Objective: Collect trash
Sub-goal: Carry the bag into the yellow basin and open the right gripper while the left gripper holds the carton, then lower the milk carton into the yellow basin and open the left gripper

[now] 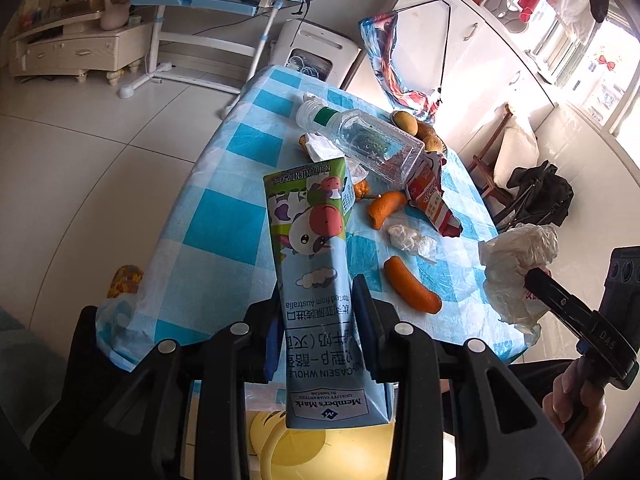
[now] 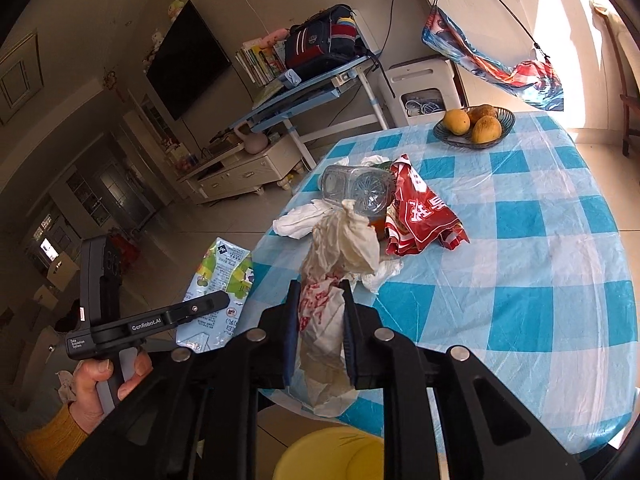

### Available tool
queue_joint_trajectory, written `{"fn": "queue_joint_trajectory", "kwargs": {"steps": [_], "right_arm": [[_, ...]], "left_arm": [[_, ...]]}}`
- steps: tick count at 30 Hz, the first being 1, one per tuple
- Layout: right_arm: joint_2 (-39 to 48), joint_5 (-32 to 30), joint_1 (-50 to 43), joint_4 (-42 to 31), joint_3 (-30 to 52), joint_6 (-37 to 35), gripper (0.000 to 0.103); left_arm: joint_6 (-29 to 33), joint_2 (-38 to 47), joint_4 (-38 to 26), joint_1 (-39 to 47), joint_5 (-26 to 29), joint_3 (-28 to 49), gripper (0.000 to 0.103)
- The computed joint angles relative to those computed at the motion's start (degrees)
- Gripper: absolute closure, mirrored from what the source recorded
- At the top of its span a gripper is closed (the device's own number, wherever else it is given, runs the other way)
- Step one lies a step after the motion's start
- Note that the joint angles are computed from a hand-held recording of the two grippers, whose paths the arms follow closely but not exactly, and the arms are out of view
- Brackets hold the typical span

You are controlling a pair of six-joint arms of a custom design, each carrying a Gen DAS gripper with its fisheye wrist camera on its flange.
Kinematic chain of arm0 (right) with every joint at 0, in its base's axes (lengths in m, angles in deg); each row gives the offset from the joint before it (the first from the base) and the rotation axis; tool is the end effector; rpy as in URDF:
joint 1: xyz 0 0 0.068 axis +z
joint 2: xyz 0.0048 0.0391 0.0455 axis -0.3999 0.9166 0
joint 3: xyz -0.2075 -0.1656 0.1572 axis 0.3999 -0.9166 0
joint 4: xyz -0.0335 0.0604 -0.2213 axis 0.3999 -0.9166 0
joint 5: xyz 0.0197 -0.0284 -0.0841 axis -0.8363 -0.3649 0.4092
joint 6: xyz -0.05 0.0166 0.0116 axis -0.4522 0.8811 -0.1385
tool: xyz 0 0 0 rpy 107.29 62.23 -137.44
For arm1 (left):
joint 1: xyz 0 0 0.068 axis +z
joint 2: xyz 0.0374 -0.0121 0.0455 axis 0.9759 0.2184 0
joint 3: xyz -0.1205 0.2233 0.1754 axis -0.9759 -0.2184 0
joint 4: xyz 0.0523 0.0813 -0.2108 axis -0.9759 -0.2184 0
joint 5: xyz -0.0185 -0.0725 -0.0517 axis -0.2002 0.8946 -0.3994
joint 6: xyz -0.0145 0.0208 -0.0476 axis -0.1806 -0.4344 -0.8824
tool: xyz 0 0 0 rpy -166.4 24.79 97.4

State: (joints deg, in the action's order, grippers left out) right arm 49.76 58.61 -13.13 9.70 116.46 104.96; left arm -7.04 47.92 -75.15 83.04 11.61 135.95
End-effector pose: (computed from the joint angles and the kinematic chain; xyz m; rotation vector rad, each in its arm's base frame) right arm 0.2528 0.0605 0.2518 -0.0871 2.2604 0.7020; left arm 0.2579 0.0091 0.2522 0.0293 2.4450 -0.5680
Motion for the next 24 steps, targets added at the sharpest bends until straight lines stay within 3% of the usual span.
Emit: {"fn": "queue_joint_trajectory", "kwargs": {"steps": [3, 10, 12, 14, 19, 24], "right_arm": [[-2.05, -0.60, 4.02, -4.29, -1.19, -1.98, 0.083], [1.48, 7.55, 21.45, -12.90, -4.59, -3.86, 0.082], [3.98, 8.62, 24.28, -14.70, -3.88, -4.19, 0.077], [5.05, 11.38, 26.14, -15.83, -3.59, -4.27, 0.061], [-1.56, 14.97, 21.71, -13.77, -6.42, -1.09, 0.043], [-7.94, 11.25, 10.44, -8.99, -9.84, 3.26, 0.036]], "left_arm": [[0.58, -1.41, -0.37, 0.73, 0.34, -1.29, 0.072], [3.06, -5.25, -1.71, 2.57, 2.70, -4.76, 0.072], [4.08, -6.63, -2.43, 2.31, 2.87, -6.09, 0.072], [5.07, -8.49, -3.34, 1.62, 2.73, -7.64, 0.072], [6.28, -13.55, -6.59, -2.45, 0.73, -11.97, 0.072], [4.52, -18.42, -8.91, -11.71, -4.76, -17.08, 0.072]]}}
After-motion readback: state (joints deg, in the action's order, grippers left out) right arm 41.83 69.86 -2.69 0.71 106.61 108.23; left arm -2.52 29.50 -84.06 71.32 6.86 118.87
